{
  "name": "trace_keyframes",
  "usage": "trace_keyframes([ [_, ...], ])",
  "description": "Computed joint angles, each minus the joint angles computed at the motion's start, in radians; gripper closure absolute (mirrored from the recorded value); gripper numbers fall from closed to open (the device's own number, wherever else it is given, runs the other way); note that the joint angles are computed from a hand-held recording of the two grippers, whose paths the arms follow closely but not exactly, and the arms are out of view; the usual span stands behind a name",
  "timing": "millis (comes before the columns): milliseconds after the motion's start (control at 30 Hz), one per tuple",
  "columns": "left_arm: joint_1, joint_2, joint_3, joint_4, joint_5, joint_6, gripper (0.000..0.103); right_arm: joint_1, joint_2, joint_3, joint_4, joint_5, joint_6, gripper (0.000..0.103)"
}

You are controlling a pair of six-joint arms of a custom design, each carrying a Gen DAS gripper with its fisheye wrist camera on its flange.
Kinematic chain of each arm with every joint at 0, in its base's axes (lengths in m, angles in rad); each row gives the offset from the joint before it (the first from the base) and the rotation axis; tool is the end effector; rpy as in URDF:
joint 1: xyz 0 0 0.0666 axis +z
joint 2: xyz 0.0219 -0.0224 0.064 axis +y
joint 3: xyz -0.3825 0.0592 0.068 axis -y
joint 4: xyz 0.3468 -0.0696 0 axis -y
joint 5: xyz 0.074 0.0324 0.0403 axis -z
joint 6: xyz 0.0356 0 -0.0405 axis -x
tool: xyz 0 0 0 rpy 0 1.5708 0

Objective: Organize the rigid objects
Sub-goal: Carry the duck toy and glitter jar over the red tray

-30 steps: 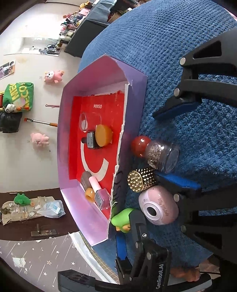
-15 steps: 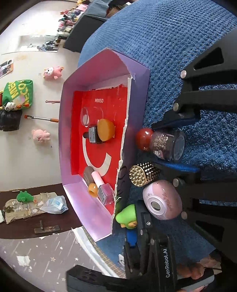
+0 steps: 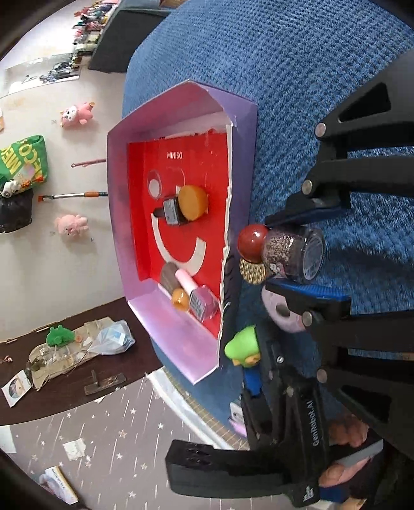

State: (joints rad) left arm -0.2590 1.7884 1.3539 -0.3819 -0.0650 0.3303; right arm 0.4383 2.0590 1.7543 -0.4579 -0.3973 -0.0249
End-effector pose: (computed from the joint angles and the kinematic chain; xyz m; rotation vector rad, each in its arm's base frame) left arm 0.5421 -0.1417 0.2635 -0.1162 2.3916 -0.2010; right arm 0.6004 0.2962 0.2585 -0.6813 2.2618 0.6921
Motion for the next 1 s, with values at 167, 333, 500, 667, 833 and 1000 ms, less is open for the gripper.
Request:
trace_keyframes([
  [167, -0.009, -0.022, -0.014, 0.016, -0.002, -0.011, 0.052, -0.002, -0.013, -0.004, 0.012, -0.034, -0.017, 0.068],
  [333, -0.012, -0.037, -0.019, 0.028, -0.006, -0.017, 0.052, -0.001, -0.025, -0.012, 0.026, -0.046, -0.014, 0.068],
  [500, -0.013, -0.046, -0.021, 0.036, -0.011, -0.017, 0.052, -0.001, -0.027, -0.009, 0.034, -0.056, -0.019, 0.068],
  [667, -0.011, -0.053, -0.022, 0.045, -0.015, -0.018, 0.052, -0.001, -0.027, -0.002, 0.039, -0.062, -0.020, 0.068],
  [833, -0.008, -0.055, -0.011, 0.051, -0.021, -0.025, 0.052, -0.002, -0.023, 0.014, 0.041, -0.067, -0.015, 0.068],
  [1000, -0.002, -0.055, 0.002, 0.053, -0.025, -0.033, 0.052, -0.007, -0.011, 0.045, 0.034, -0.073, -0.017, 0.068],
])
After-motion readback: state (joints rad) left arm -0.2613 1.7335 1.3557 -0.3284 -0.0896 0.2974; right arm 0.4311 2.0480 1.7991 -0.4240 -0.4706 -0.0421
